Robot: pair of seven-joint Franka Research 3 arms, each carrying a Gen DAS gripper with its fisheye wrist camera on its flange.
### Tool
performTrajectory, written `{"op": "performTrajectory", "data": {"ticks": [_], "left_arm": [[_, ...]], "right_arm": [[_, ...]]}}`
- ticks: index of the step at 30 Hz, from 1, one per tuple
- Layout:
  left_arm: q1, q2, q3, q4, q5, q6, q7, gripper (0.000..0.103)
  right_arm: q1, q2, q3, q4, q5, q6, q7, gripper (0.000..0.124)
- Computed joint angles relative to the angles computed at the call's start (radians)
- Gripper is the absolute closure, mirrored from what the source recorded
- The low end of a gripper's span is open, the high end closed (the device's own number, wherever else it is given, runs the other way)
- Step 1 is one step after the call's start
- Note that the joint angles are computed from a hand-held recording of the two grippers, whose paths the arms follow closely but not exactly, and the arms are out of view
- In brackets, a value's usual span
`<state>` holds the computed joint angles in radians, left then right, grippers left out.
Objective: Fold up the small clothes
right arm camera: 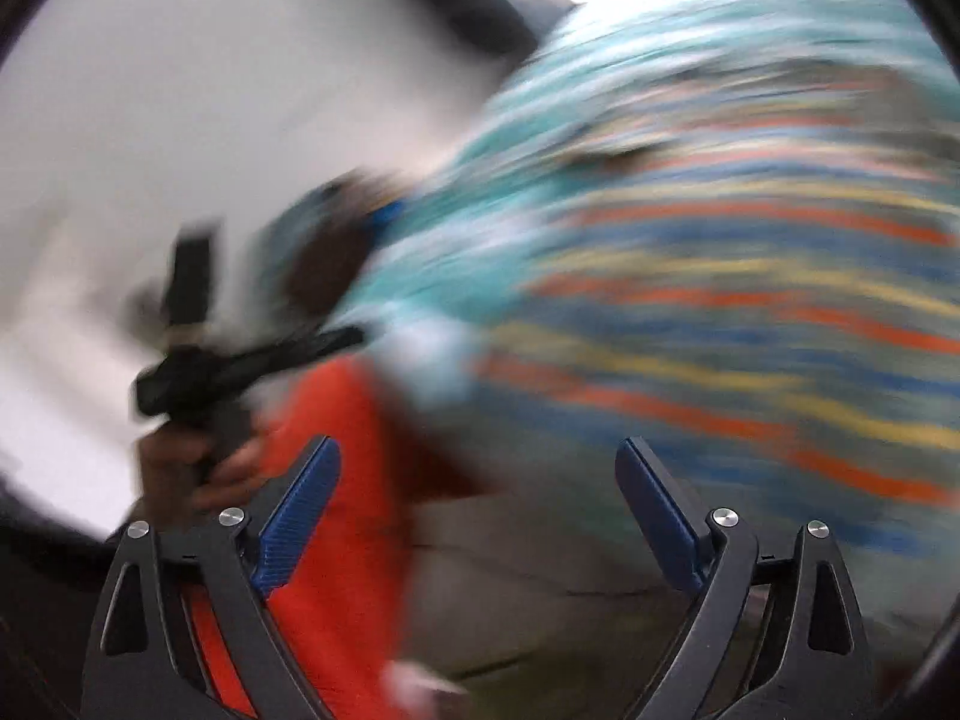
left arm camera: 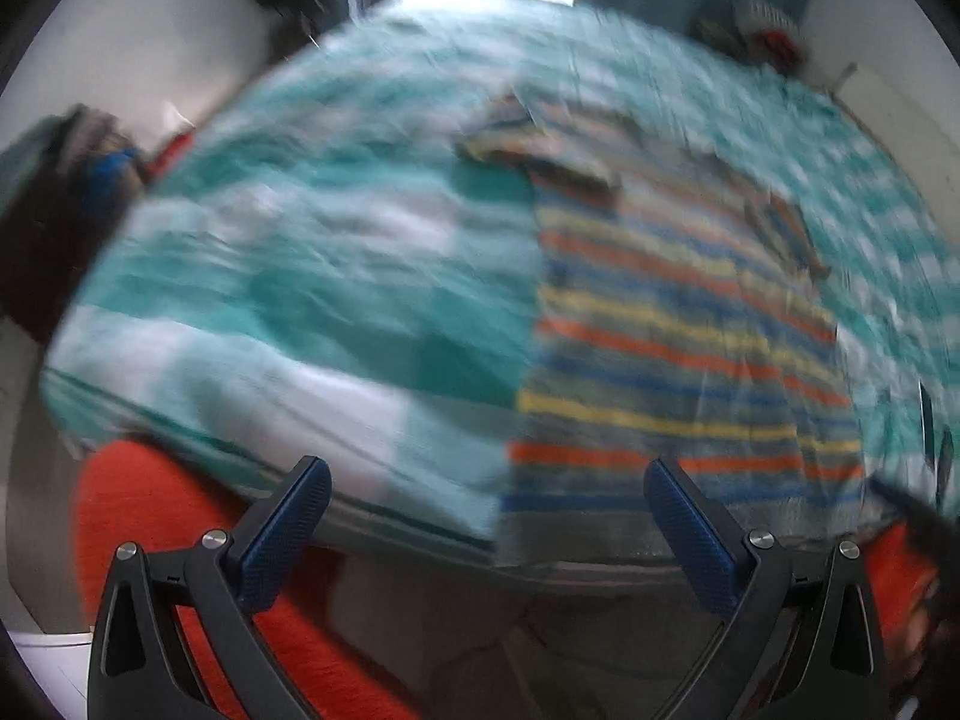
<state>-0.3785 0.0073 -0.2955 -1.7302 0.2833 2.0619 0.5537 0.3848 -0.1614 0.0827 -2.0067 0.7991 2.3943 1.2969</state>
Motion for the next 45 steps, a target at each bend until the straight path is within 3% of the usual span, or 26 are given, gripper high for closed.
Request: {"op": "performTrajectory", "data": {"ticks": [1, 4, 9, 12, 14, 15, 16, 17, 19, 20, 22, 27, 39, 40, 42, 45], "left_arm": [[0.003, 0.024, 0.002, 0.004, -0.034, 0.019, 0.031, 0.001], [-0.007, 0.087, -0.003, 0.033, -0.043, 0.013, 0.082, 0.001], [-0.022, 0.122, -0.003, 0.028, -0.06, -0.007, 0.126, 0.001], [-0.02, 0.102, 0.001, -0.011, -0.07, 0.042, 0.12, 0.002], [-0.017, 0.093, 0.002, -0.025, -0.068, 0.073, 0.125, 0.016], [-0.016, 0.093, 0.002, -0.025, -0.074, 0.076, 0.136, 0.03], [-0.013, 0.09, 0.002, -0.028, -0.086, 0.084, 0.152, 0.045], [-0.011, 0.081, 0.001, -0.039, -0.097, 0.098, 0.166, 0.064], [-0.008, 0.071, -0.001, -0.051, -0.118, 0.108, 0.187, 0.087], [-0.006, 0.068, 0.0, -0.054, -0.126, 0.106, 0.195, 0.094], [-0.005, 0.043, 0.0, -0.079, -0.144, 0.116, 0.192, 0.097], [-0.011, 0.035, -0.004, -0.077, -0.122, 0.08, 0.16, 0.098], [-0.015, 0.084, -0.001, -0.025, -0.108, -0.019, 0.111, 0.098], [-0.016, 0.08, -0.001, -0.028, -0.106, -0.018, 0.112, 0.094], [-0.017, 0.071, -0.002, -0.031, -0.104, -0.022, 0.116, 0.092], [-0.027, 0.071, -0.006, -0.006, -0.069, -0.081, 0.097, 0.056]], "right_arm": [[-0.045, -0.039, 0.002, -0.046, -0.139, 0.024, 0.144, 0.028], [-0.131, -0.086, -0.004, -0.097, -0.371, -0.012, 0.34, 0.028], [-0.098, -0.07, -0.064, -0.115, -0.203, -0.127, 0.24, 0.031], [-0.087, -0.024, -0.029, -0.094, -0.21, -0.122, 0.253, 0.046], [-0.091, -0.012, -0.035, -0.108, -0.172, -0.088, 0.258, 0.073], [-0.092, -0.006, -0.037, -0.113, -0.154, -0.082, 0.258, 0.107], [-0.094, -0.002, -0.037, -0.111, -0.16, -0.094, 0.262, 0.117], [-0.098, -0.01, -0.034, -0.108, -0.183, -0.108, 0.269, 0.118], [-0.106, -0.037, -0.021, -0.089, -0.277, -0.142, 0.296, 0.118], [-0.108, -0.019, -0.004, -0.063, -0.329, -0.13, 0.326, 0.118], [-0.116, -0.033, 0.011, -0.035, -0.446, -0.149, 0.382, 0.118], [-0.107, 0.037, 0.028, 0.014, -0.569, -0.18, 0.474, 0.118], [-0.092, 0.058, 0.02, -0.025, -0.645, -0.163, 0.604, 0.118], [-0.09, 0.059, 0.021, -0.02, -0.652, -0.163, 0.609, 0.117], [-0.086, 0.073, 0.022, -0.005, -0.662, -0.167, 0.623, 0.109], [-0.087, 0.041, 0.019, -0.024, -0.667, -0.171, 0.643, 0.056]]}}
